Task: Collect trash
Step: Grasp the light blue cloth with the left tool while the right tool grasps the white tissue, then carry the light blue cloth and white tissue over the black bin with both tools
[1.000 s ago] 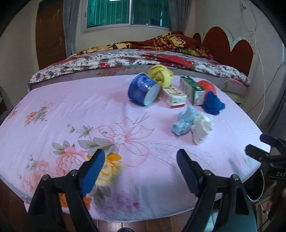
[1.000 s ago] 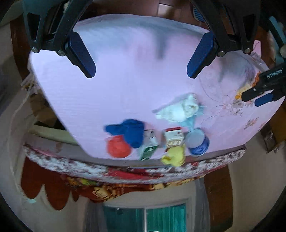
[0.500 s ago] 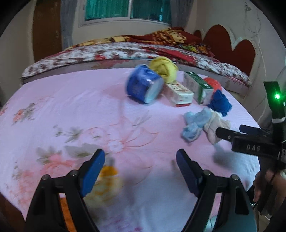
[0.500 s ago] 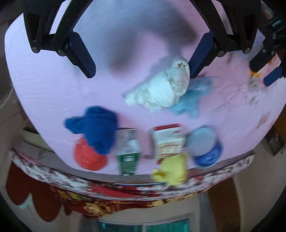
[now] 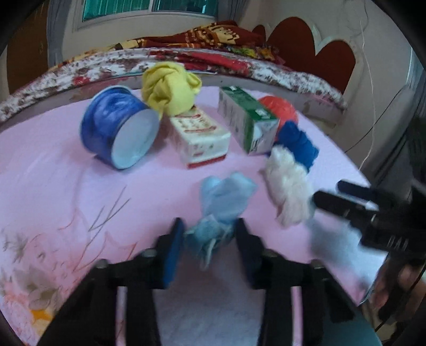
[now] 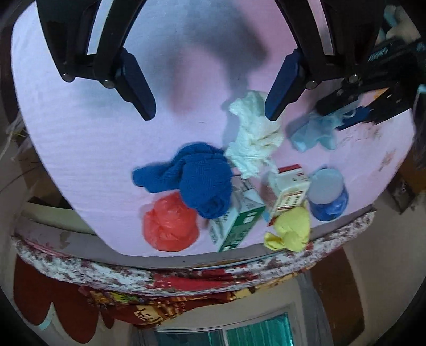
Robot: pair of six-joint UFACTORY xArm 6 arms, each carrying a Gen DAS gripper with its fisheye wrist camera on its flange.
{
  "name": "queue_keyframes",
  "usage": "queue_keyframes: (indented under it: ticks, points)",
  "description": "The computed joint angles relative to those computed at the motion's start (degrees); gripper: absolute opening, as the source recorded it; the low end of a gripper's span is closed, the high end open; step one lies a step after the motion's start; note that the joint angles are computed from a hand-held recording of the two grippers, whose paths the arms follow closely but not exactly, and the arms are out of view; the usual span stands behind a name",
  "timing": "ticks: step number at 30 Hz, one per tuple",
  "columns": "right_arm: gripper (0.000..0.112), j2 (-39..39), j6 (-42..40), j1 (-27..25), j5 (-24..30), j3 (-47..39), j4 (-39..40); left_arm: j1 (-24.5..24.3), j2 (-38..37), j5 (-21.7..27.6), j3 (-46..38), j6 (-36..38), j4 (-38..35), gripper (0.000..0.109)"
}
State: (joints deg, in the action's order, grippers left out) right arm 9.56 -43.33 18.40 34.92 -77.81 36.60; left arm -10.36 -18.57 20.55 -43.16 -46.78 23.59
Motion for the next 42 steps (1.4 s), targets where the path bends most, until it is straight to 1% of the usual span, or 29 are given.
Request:
queue_keyframes:
  ticks: [1,2,4,5,6,7,8,9,10,11,12,14,21,24,32,38,42]
  points:
    - [0.084,0.1,-1.0,0.2,0.1,-0.2,0.8,0.2,0.2,-0.3,-0.2,0.7,-1.3,0.029]
    - [0.084,0.3,-1.1,0.6,0.4,-0.5,1.1,0.6,0.2,-1.0,-0.1,-0.3,-0.6,0.027]
    - [0.082,1.2,0.1,1.4,0.7,-1.4,0.3,1.1,-0.4,-0.4,0.1,-2.7,1.7,0.026]
    - [0.078,2.1,1.4,1.9,1.3,-2.4,-1.0,1.1,-0.5,-0.3,0.3,-4.1,3.0,0.026]
    - [0.071,2.9,2.2,2.2,1.5,-3.2,-1.8,1.0,-0.7,0.1,0.4,-5.3,4.1,0.026]
    - [0.068,3.8,2.9,2.6,2.5,-4.4,-2.3,0.8,-0.9,0.7,0.5,-6.2,5.1,0.026]
    - [0.062,4.5,3.2,2.9,3.3,-5.1,-2.4,0.4,-1.1,1.2,0.6,-7.3,6.0,0.026]
    - [0.051,4.6,3.1,3.1,3.8,-5.4,-2.3,0.2,-1.5,1.6,0.8,-7.9,6.5,0.026]
    - [0.045,4.5,2.7,3.4,4.3,-5.3,-2.1,-0.1,-1.4,2.0,0.6,-8.5,7.2,0.026]
    - [0.035,3.8,2.1,3.6,4.1,-4.5,-1.8,-0.5,-1.6,2.3,0.7,-8.8,7.5,0.025]
    - [0.03,3.3,1.6,3.8,4.0,-3.9,-1.7,-0.8,-1.7,2.3,0.7,-8.4,7.0,0.025]
    - [0.026,2.0,0.6,4.0,3.6,-2.5,-1.6,-1.3,-2.3,3.0,0.8,-9.4,8.0,0.025]
    - [0.025,-7.0,-4.6,1.9,0.8,6.0,0.9,-5.5,-5.9,7.1,1.2,-13.9,12.6,0.025]
    - [0.025,-10.5,-6.6,-0.1,0.9,9.0,1.5,-7.6,-7.2,9.1,1.0,-15.9,14.6,0.025]
    - [0.025,-17.4,-11.1,-6.6,2.8,14.2,3.3,-13.5,-8.1,13.1,-0.7,-20.3,18.1,0.025]
    - [0.025,-22.8,-16.2,-11.7,3.8,17.8,3.8,-17.9,-6.3,15.4,-3.4,-22.9,20.9,0.025]
    - [0.025,-24.0,-17.2,-15.9,7.3,17.2,5.6,-20.6,-4.5,16.1,-5.6,-23.7,22.1,0.025]
